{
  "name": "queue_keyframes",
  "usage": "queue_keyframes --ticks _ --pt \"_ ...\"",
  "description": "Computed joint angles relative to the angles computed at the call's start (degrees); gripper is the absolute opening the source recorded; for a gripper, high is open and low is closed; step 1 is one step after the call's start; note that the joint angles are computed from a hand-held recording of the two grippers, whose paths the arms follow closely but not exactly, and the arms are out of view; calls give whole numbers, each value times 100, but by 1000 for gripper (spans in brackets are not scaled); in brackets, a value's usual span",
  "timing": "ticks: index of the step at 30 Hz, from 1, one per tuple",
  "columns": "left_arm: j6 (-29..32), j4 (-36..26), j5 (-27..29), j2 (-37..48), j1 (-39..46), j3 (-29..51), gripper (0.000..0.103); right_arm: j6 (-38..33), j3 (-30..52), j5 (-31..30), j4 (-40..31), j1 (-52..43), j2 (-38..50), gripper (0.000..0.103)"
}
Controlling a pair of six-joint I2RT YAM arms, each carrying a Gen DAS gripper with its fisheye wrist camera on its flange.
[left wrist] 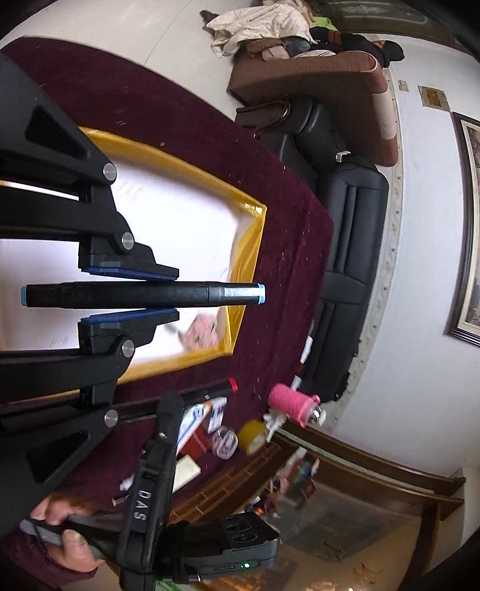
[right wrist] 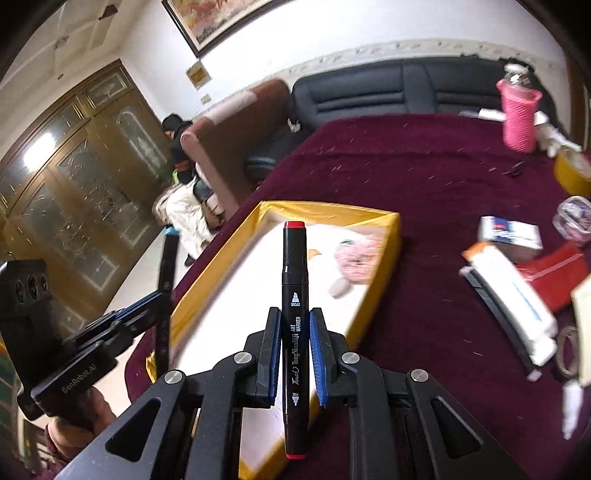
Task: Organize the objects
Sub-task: 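Carry both markers into the tray and open both tools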
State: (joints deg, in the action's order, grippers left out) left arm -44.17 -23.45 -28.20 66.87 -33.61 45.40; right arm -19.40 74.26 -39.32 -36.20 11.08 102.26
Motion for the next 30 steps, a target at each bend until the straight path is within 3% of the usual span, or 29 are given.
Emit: queue_keyframes --ticks 8,15,23,28,30 --pt "804 559 1189 1135 1567 262 14 1028 1207 667 150 1045 1555 17" --pt "956 889 1903 2042 2232 631 14 1325 2137 1239 84 1454 2416 17" --pt "860 1001 2240 2797 2410 1048 14 1445 2793 1481 -59 1306 2815 17" --pt "748 1056 2271 2999 2397 1123 14 1432 2771 1522 3 1285 2801 18" --pt "695 1149 2301 2962 2382 1068 18 1498 2725 1520 63 1255 2765 18"
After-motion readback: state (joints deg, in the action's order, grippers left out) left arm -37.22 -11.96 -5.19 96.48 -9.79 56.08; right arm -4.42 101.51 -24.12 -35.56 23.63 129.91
